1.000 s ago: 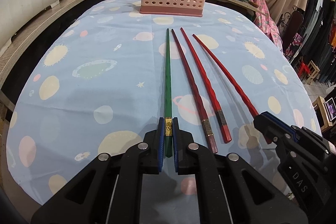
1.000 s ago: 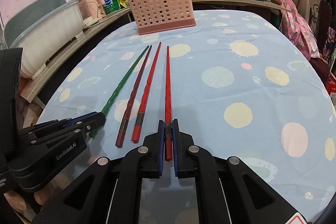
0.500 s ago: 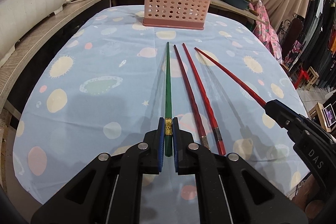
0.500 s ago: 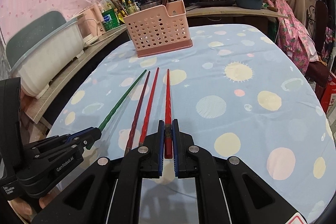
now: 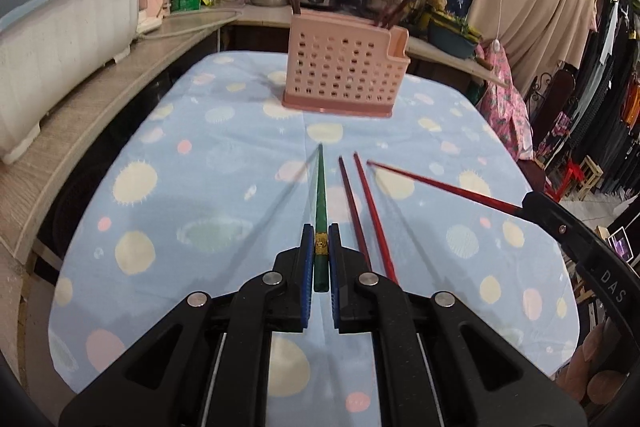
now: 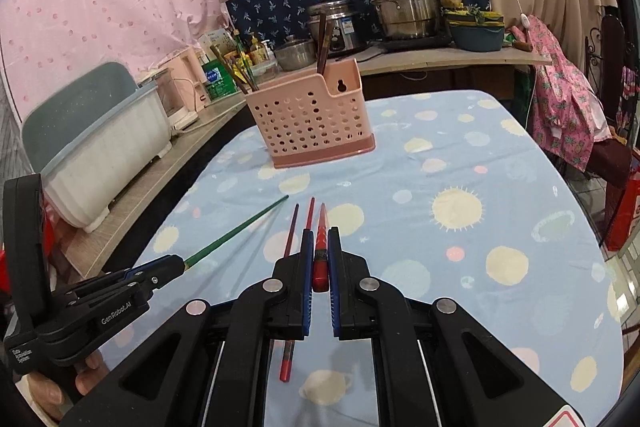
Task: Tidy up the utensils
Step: 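Carry both chopsticks upright over and down into the pink basket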
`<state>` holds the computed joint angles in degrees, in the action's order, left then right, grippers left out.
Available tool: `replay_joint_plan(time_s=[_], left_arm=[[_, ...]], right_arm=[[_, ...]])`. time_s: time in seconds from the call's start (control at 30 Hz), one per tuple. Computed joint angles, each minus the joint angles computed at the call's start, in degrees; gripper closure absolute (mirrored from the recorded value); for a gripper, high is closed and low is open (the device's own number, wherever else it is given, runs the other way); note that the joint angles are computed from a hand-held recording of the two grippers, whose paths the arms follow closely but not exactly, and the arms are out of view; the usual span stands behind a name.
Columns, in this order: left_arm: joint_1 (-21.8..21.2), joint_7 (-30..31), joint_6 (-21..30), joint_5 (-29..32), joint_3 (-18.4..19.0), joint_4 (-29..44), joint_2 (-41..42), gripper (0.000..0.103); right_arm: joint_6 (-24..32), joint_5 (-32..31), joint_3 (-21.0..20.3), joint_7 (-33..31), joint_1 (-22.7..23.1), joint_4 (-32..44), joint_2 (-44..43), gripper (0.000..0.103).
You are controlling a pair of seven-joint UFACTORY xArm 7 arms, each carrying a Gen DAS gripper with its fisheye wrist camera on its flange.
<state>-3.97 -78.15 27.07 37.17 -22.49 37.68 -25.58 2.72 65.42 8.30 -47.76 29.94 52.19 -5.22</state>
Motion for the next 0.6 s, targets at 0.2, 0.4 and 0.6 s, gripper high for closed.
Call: replay_joint_plan(time_s=[0.2, 0.4, 0.6], left_arm=[[1.81, 1.01, -0.21, 1.92, 0.77, 3.04, 0.52, 0.096], [2.92, 2.03, -0.17, 3.63, 1.44, 6.72, 2.50, 0.096], [3.04, 3.23, 0.02, 4.78, 2.79, 10.23, 4.31, 0.096]], right_arm=[[-1.33, -2.48, 0.46, 1.62, -0.40, 4.18, 1.02, 0.096], [-2.33, -4.53, 1.04, 3.11, -0.86, 7.75, 2.51, 0.096], [-2.56, -7.67, 2.07, 5.33, -2.31, 11.40, 4.08, 0.096]])
